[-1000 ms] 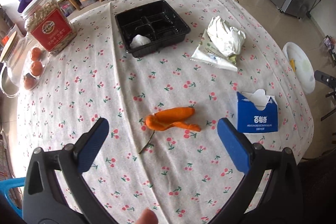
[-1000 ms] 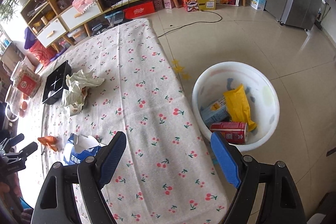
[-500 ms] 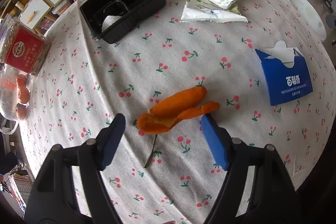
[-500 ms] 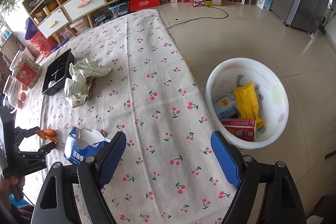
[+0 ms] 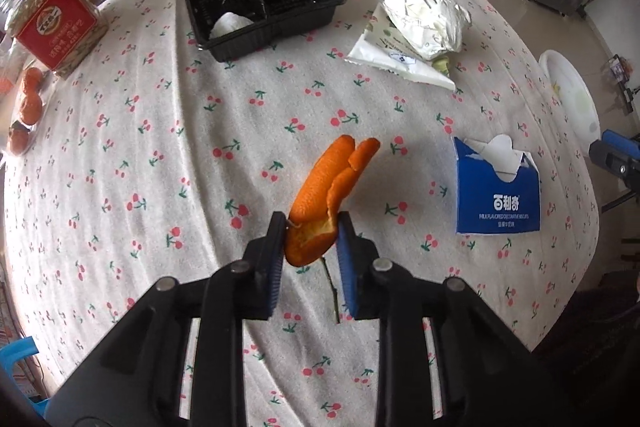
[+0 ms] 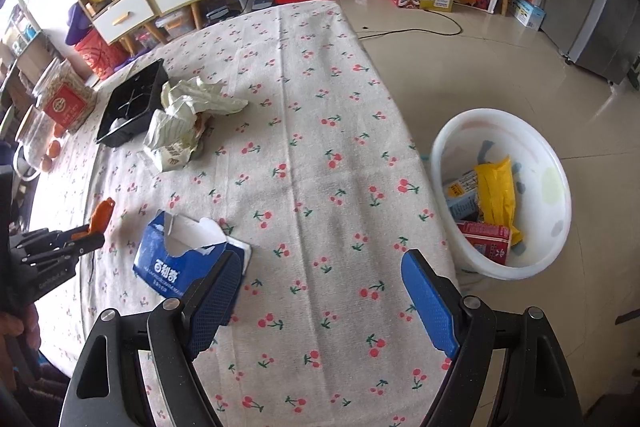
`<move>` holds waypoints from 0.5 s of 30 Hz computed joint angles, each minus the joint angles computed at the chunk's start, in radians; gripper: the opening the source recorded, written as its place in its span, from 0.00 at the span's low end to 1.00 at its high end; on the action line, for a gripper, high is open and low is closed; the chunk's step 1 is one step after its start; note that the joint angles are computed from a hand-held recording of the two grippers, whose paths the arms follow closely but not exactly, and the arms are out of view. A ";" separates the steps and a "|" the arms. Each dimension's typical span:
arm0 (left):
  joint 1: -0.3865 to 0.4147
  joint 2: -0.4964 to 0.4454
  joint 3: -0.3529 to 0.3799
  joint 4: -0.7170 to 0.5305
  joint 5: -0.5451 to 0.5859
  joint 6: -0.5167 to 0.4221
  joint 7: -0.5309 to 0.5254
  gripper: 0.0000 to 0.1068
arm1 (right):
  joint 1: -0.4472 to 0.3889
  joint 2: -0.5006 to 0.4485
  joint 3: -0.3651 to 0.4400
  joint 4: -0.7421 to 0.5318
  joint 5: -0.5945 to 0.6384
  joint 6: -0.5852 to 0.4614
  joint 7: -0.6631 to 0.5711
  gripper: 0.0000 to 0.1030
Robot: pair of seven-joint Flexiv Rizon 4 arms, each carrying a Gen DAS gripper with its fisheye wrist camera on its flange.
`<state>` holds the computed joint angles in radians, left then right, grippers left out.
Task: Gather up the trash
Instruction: 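Grasp the orange peel on the tablecloth with the left tool, then grasp the blue biscuit box with the right tool while the left holds the peel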
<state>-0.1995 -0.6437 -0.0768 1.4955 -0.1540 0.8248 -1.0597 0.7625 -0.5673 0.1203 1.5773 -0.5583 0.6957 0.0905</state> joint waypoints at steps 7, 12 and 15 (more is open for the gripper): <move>0.034 0.069 -0.004 0.115 -0.025 0.090 0.007 0.25 | -0.004 -0.120 0.050 -0.165 0.078 0.012 -0.271 0.82; 0.065 0.111 -0.019 0.184 -0.069 0.109 0.048 0.25 | 0.032 -0.224 0.049 -0.336 0.138 -0.103 -0.491 0.82; 0.080 0.120 -0.021 0.201 -0.088 0.107 0.070 0.25 | 0.047 -0.272 0.030 -0.413 0.169 -0.158 -0.548 0.82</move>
